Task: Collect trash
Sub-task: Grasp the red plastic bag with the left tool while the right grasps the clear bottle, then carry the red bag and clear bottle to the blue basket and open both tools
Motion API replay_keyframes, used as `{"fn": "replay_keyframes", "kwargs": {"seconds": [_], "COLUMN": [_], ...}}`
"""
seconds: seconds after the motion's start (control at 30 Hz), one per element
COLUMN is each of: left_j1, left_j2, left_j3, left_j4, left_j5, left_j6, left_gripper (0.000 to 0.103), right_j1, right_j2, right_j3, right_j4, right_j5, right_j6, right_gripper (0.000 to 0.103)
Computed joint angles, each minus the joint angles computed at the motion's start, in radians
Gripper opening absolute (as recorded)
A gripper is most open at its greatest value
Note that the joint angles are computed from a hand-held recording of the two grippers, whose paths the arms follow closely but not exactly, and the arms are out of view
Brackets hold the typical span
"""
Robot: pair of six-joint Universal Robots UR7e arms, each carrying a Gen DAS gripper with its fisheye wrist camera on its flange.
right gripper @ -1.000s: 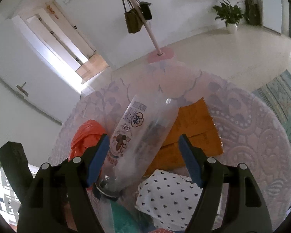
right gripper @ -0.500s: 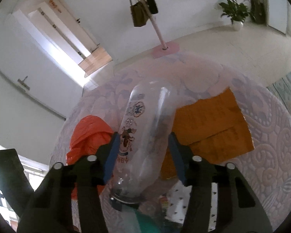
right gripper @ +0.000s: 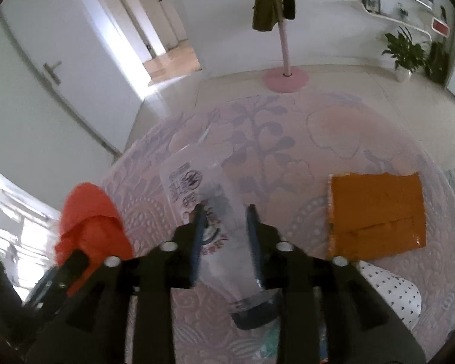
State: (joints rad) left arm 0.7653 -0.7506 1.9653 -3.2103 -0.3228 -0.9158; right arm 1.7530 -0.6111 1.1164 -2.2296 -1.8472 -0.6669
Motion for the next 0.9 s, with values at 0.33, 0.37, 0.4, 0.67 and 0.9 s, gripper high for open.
{"fn": "replay_keyframes", "kwargs": {"seconds": [0.33, 0.37, 0.4, 0.67, 0.9], "left_j1": [-0.039, -0.042, -0.045, -0.052, -0.085], "left_j2": [-0.045, -0.048, -0.051, -0.047, -0.003], "left_j3": [0.112, 0.116, 0.119, 0.089, -0.008], "left_j4": [-0.008, 0.001, 0.003, 0.051, -0.029], "left_j5": [0.058, 0.063, 0.065, 0.068, 0.083], "left_j6": [-0.13, -0.138, -0.141, -0.158, 0.039], "left_gripper": [0.028, 0.028, 0.028, 0.028, 0.028], "right_j1": [0.009, 0.009, 0.009, -0.02, -0.054], "right_j2": [-0.006, -0.004, -0.003, -0.087, -0.229], "right_j3": [0.108, 0.116, 0.127, 0.231, 0.281], "right_j4": [-0.034, -0.042, -0.057, -0.092, -0.095], "right_j5": [-0.034, -0.034, -0.035, 0.059, 0.186], "right_j6": [-0.019, -0.019, -0.027, -0.044, -0.072], "right_gripper": [0.062, 0.062, 0.062, 0.055, 0.055]}}
